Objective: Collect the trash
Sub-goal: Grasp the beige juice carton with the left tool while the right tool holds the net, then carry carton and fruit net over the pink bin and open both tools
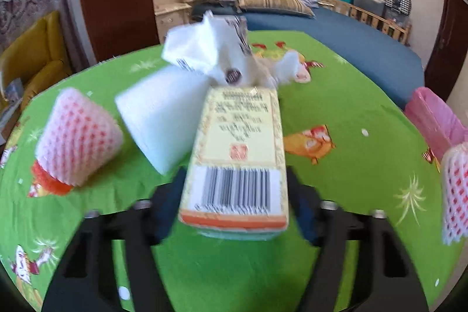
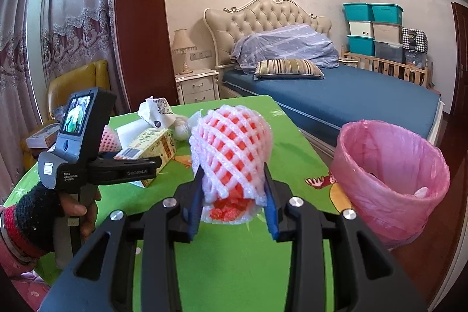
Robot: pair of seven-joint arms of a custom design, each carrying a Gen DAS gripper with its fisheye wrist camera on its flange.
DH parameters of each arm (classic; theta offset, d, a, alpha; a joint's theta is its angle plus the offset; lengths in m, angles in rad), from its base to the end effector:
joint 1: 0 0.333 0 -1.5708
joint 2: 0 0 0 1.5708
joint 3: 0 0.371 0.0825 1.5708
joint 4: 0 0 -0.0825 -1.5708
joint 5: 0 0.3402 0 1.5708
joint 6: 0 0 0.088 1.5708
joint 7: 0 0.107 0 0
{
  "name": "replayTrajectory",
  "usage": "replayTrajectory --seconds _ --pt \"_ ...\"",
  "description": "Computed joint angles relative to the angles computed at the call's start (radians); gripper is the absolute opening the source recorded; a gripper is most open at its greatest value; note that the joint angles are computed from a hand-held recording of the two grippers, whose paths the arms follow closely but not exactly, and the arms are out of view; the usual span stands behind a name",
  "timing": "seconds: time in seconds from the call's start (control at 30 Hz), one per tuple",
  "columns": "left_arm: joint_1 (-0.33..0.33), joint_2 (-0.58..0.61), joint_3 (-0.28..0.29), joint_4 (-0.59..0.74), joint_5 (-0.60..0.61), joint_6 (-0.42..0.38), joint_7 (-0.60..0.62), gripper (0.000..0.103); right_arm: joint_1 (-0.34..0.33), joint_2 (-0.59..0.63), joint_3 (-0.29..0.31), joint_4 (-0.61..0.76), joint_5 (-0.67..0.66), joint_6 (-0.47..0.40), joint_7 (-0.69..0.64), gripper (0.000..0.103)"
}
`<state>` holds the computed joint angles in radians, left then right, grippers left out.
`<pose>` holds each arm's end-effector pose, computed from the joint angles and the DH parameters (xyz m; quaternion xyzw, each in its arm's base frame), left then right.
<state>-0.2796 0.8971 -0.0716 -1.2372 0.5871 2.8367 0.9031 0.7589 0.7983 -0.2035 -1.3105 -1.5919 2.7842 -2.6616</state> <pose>0.7541 -0.2823 0.3584 -0.6117 0.6999 -0.2790 0.2411 0.5993 0.4851 0.3625 -0.6030 0.5841 -0.3313 0.4306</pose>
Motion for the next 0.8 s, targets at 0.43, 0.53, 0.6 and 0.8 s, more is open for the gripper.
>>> replayTrajectory --seconds 0.43,0.53,0.6,0.8 --pt "-0.071 -0.103 0.137 -0.196 0.165 0.248 -0.189 0.048 0.010 0.028 -0.016 0.034 0.067 0.016 -0.060 0.034" --pt "-0.091 -0.113 0.162 -0.211 0.191 0.284 -0.222 0.048 0.017 0.021 -0.029 0.021 0.050 0.015 -0.032 0.034" --pt "-0.108 -0.124 0.187 -0.233 0.210 0.320 -0.250 0.048 0.021 0.014 -0.032 0.010 0.035 0.007 -0.013 0.034" --pt "-0.218 -0.143 0.339 -0.284 0.241 0.446 -0.351 0.048 0.018 -0.016 -0.025 -0.032 -0.009 -0.030 0.041 0.034"
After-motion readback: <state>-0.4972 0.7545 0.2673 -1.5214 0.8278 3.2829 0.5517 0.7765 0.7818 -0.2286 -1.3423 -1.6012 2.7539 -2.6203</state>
